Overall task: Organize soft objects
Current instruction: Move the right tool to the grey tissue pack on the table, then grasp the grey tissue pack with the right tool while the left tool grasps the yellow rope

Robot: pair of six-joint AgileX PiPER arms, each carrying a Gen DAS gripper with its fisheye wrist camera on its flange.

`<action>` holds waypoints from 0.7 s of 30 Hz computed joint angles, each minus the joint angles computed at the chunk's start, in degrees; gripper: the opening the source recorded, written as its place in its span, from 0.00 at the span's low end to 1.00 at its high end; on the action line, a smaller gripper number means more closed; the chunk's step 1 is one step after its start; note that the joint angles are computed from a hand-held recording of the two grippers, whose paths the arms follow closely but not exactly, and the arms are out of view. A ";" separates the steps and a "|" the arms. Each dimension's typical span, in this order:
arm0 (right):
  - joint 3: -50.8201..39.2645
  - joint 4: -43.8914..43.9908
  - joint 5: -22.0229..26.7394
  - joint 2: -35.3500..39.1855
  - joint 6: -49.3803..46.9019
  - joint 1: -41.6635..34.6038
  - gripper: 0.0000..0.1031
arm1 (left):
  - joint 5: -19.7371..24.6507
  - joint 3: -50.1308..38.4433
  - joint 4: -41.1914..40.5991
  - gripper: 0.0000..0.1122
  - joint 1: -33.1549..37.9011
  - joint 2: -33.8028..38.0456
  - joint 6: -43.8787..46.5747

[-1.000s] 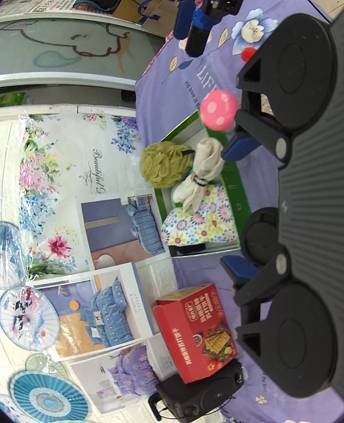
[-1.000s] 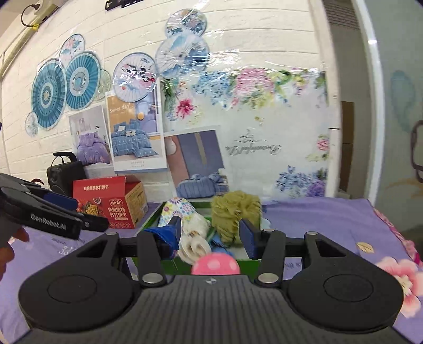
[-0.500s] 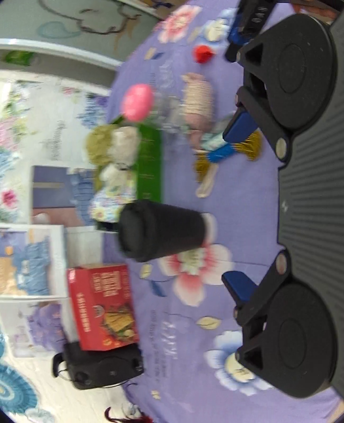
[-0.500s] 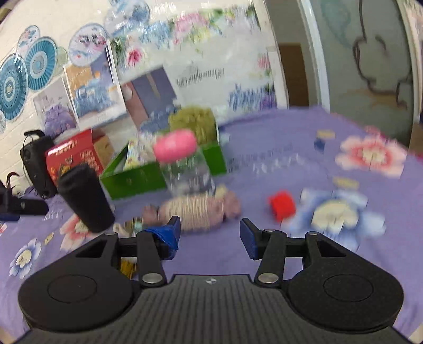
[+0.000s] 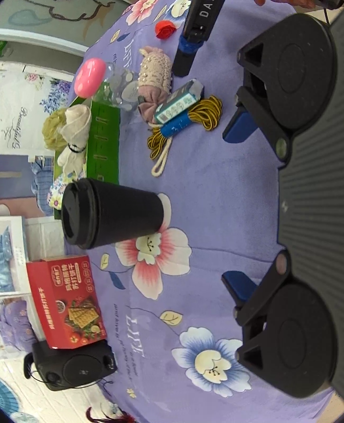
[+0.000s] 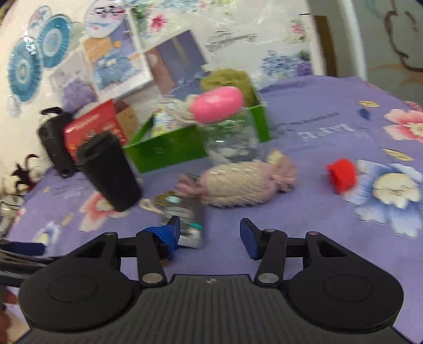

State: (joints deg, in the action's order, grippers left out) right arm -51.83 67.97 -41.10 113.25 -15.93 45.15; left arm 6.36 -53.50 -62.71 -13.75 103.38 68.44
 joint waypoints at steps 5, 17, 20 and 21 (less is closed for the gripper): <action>-12.53 7.83 6.49 5.82 -14.47 -3.90 0.34 | 0.88 -1.19 2.14 0.91 1.06 0.57 -2.26; -0.25 30.55 -1.38 -3.30 -27.95 0.53 0.36 | 4.75 -5.37 5.61 0.91 -0.76 2.77 -4.47; 7.15 24.10 -1.73 -8.73 -17.88 2.60 0.36 | 3.92 -6.78 11.81 0.91 -3.39 3.33 -10.94; 8.09 23.32 -2.66 -9.57 -16.77 3.30 0.36 | 3.56 -6.94 14.15 0.91 -4.11 3.39 -13.35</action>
State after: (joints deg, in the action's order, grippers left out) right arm -43.74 91.29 -43.76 103.68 -32.70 48.46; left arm 9.92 -60.44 -48.56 -17.86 106.77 55.09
